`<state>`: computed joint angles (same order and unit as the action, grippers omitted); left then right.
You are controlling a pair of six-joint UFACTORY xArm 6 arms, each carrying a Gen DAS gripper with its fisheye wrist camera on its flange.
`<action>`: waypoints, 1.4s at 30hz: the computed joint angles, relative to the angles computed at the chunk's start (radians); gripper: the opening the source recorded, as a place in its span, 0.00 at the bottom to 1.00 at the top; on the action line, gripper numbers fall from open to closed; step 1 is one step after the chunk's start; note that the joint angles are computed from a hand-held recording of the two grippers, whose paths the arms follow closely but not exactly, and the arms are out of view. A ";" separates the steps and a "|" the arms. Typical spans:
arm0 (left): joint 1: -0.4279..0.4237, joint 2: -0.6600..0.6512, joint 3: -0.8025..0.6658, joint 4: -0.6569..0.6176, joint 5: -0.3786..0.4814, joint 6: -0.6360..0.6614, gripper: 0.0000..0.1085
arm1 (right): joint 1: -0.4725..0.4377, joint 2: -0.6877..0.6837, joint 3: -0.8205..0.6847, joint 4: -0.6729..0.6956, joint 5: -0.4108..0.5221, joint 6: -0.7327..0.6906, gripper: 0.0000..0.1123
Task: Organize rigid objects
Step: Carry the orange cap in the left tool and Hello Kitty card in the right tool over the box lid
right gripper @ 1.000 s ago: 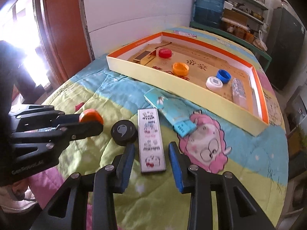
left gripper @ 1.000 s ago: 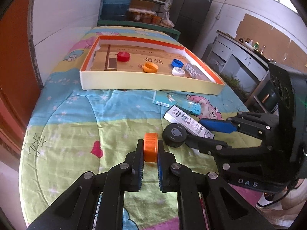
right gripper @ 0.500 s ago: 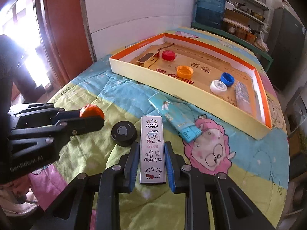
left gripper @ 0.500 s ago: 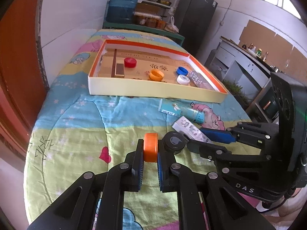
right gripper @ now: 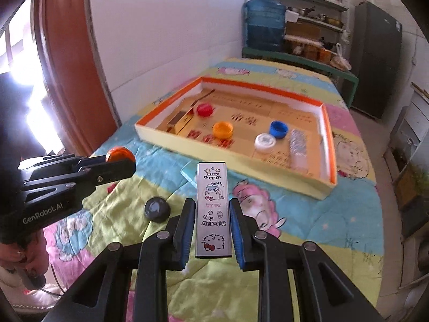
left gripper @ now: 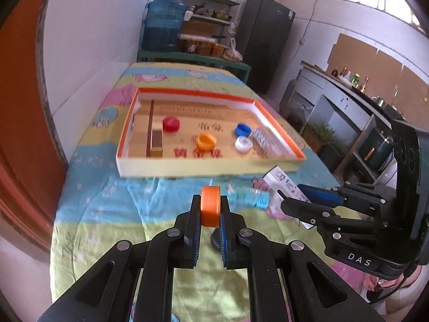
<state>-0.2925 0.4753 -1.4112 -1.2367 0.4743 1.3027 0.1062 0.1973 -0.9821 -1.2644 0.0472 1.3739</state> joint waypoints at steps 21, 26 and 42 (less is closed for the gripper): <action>-0.026 0.191 -0.345 0.191 -0.008 -0.292 0.11 | -0.068 0.074 -0.153 -0.025 -0.014 0.091 0.23; -0.033 0.243 -0.413 0.254 -0.019 -0.354 0.11 | -0.074 0.115 -0.192 0.074 -0.018 0.000 0.23; -0.032 0.467 -0.761 0.476 0.037 -0.598 0.11 | -0.084 0.238 -0.354 0.272 -0.007 -0.204 0.23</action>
